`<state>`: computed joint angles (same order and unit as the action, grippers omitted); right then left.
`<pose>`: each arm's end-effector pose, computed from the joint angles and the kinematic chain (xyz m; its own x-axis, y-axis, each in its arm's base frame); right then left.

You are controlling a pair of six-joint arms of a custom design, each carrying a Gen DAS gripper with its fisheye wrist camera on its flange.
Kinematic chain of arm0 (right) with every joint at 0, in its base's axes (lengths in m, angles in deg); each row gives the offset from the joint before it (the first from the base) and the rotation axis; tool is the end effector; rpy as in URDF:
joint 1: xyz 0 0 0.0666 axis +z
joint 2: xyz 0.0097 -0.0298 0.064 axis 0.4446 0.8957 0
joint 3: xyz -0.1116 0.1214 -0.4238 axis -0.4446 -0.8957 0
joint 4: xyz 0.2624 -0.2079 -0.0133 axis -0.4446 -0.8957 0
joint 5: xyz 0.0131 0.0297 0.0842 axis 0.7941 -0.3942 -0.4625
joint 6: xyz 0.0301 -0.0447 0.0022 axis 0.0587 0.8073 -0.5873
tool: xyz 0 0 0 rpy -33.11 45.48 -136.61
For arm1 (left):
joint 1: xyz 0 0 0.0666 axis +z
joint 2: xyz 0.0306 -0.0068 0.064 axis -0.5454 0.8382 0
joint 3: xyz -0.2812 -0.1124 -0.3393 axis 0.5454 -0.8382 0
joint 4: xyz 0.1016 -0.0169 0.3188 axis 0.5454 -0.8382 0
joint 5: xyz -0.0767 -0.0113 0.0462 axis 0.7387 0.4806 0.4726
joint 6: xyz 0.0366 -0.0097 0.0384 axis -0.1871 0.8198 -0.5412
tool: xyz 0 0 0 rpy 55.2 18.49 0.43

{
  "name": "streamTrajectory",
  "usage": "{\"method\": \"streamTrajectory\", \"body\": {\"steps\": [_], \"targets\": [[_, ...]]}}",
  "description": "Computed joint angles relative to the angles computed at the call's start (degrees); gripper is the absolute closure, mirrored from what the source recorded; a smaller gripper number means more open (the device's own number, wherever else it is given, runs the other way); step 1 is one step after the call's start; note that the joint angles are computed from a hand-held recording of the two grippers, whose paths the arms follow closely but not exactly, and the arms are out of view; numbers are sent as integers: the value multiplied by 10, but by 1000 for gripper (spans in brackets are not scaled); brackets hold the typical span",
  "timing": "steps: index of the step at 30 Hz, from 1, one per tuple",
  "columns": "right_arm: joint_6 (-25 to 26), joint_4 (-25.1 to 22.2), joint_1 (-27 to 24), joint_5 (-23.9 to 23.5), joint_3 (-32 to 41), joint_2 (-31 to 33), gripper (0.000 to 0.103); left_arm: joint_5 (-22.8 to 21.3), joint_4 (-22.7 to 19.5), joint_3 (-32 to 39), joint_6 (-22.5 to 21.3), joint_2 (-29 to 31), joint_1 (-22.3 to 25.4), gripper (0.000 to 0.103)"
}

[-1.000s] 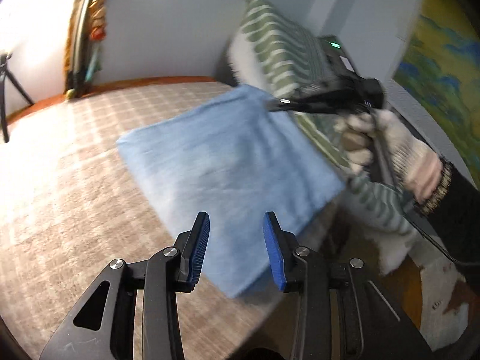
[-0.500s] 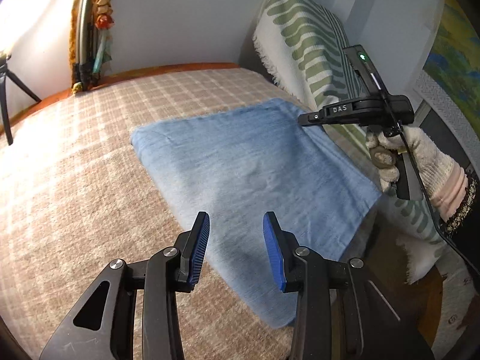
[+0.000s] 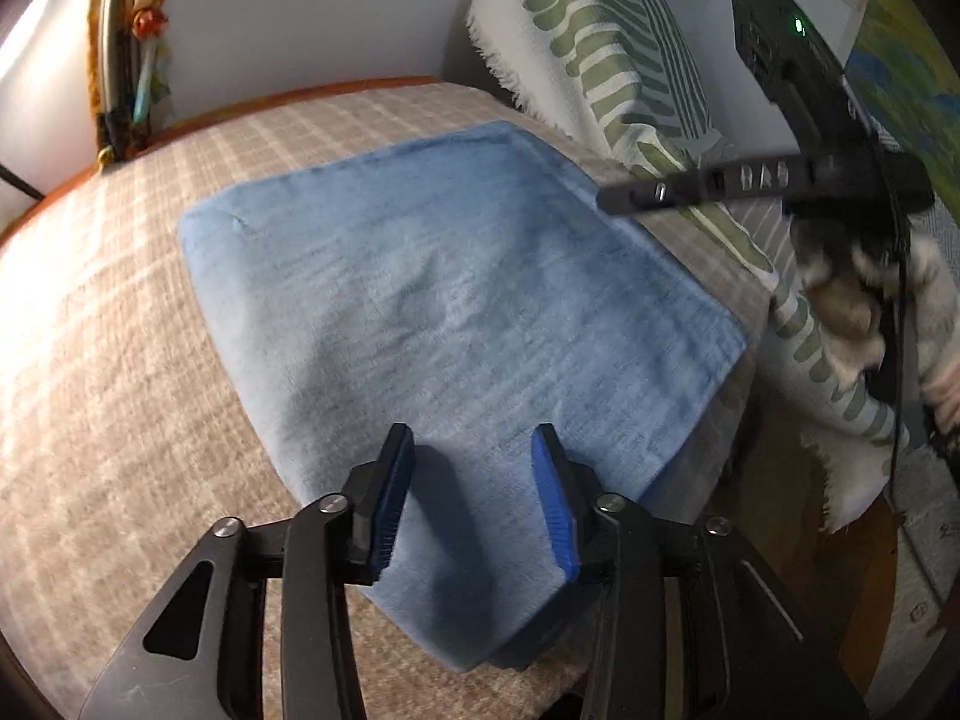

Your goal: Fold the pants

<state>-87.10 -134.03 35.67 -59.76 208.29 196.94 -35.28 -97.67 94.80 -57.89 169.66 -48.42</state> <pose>0.6604 0.1145 0.4479 -0.8713 -0.0780 -0.4846 -0.1976 0.9595 0.2009 0.6177 -0.1810 0.4397 -0.7719 0.2388 -0.5892 0.4373 0.8721 -0.2194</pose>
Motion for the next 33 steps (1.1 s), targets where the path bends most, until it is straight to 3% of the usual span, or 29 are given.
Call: {"method": "streamTrajectory", "body": {"steps": [5,9,12,14,15,22,28,33], "targets": [[24,-5,5,31,-41,-2,71,-3,-6,-10,-16,-7,-3,56],[30,-13,-10,-2,-43,-6,68,30,-17,17,47,-6,26,51],[36,0,-25,-25,-34,-11,47,12,-37,61,85,11,45,42],[47,9,-32,-31,-25,-8,23,-1,-62,92,96,26,52,42],[52,8,-35,-35,-16,-5,21,-7,-77,110,102,35,55,42],[47,-60,-48,-44,106,71,19,-11,-121,154,130,67,67,41],[39,-110,-54,-86,166,116,16,46,-145,191,165,100,77,41],[5,-103,-66,-154,164,129,16,87,-154,206,191,124,88,41]]}}
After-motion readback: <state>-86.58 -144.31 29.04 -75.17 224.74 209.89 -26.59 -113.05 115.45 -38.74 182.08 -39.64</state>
